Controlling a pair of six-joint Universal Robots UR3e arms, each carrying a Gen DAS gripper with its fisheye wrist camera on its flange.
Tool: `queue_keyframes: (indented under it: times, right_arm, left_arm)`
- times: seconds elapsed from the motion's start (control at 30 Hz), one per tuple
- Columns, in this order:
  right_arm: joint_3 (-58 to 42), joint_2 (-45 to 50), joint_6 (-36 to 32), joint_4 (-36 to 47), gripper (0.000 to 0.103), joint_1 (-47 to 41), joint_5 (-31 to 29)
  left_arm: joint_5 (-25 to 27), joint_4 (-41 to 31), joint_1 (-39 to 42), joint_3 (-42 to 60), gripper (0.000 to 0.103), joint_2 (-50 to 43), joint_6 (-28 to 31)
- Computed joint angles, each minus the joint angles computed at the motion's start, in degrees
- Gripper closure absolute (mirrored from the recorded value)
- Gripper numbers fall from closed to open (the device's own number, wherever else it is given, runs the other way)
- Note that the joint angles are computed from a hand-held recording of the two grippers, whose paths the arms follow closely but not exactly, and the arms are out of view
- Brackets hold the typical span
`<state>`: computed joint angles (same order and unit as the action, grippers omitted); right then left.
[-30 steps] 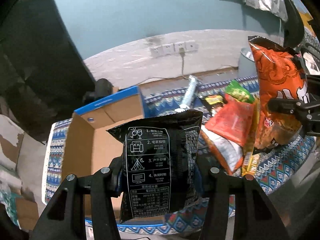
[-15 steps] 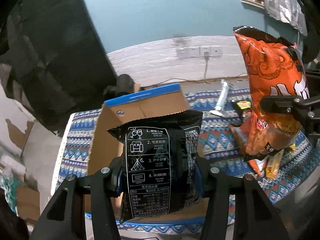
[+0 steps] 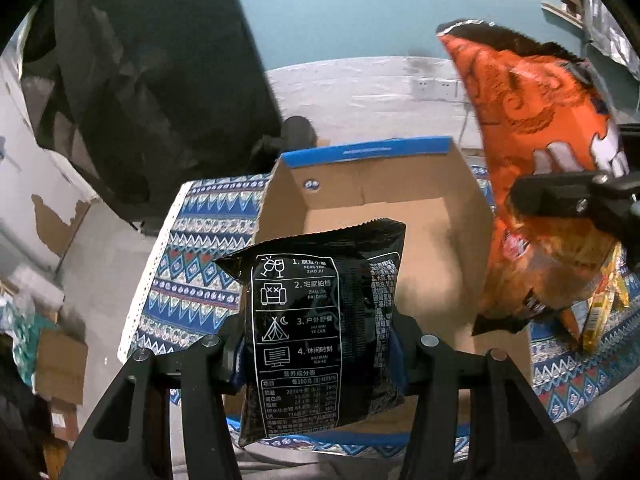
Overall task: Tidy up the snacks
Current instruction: 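Carry both packets to the cardboard box and release them inside, then move both tools back over the remaining snack pile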
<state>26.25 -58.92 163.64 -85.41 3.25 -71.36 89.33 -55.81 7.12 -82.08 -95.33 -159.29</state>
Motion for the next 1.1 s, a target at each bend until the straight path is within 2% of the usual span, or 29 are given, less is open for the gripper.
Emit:
queue_keyframes:
  times: [0.17,0.23,0.3,0.37,0.43,0.57,0.6,0.73,1.1]
  right_arm:
    - [-7.6,5.9,1.2,3.1,0.045,2.9,-1.1]
    - [-13.6,9.2,1.3,6.7,0.044,3.4,-1.1]
    - [-15.6,10.4,1.5,8.0,0.040,3.6,-1.1]
    - [-11.3,8.2,1.9,5.4,0.031,3.7,-1.0]
    - [-6.6,5.6,2.2,2.1,0.023,3.3,-1.1]
    - [-4.4,3.9,2.4,0.8,0.022,2.1,-1.1]
    - [-1.1,2.0,2.6,-0.8,0.022,1.6,-1.0]
    - [7.5,-3.3,3.2,-3.8,0.020,-1.1,-0.1]
    - [26.9,-16.7,1.3,-5.5,0.019,-11.2,-0.6]
  left_arm:
    - [0.4,-0.4,0.6,-0.1,0.048,-0.3,0.0]
    - [1.0,-0.8,0.6,0.1,0.048,-0.3,0.1]
    - [2.3,-0.5,0.0,0.0,0.042,-0.4,0.4]
    - [3.4,0.0,-0.4,-0.2,0.032,-0.6,0.7]
    - [3.8,0.0,-0.6,-0.1,0.029,-0.8,1.2]
    - [6.2,1.5,-2.4,-0.2,0.022,-0.6,1.9]
    - [6.6,2.0,-2.8,-0.5,0.021,-0.3,1.9]
    - [5.9,1.7,-3.8,-0.4,0.021,0.2,2.2]
    - [3.5,-2.7,-10.7,4.0,0.021,-1.7,0.8]
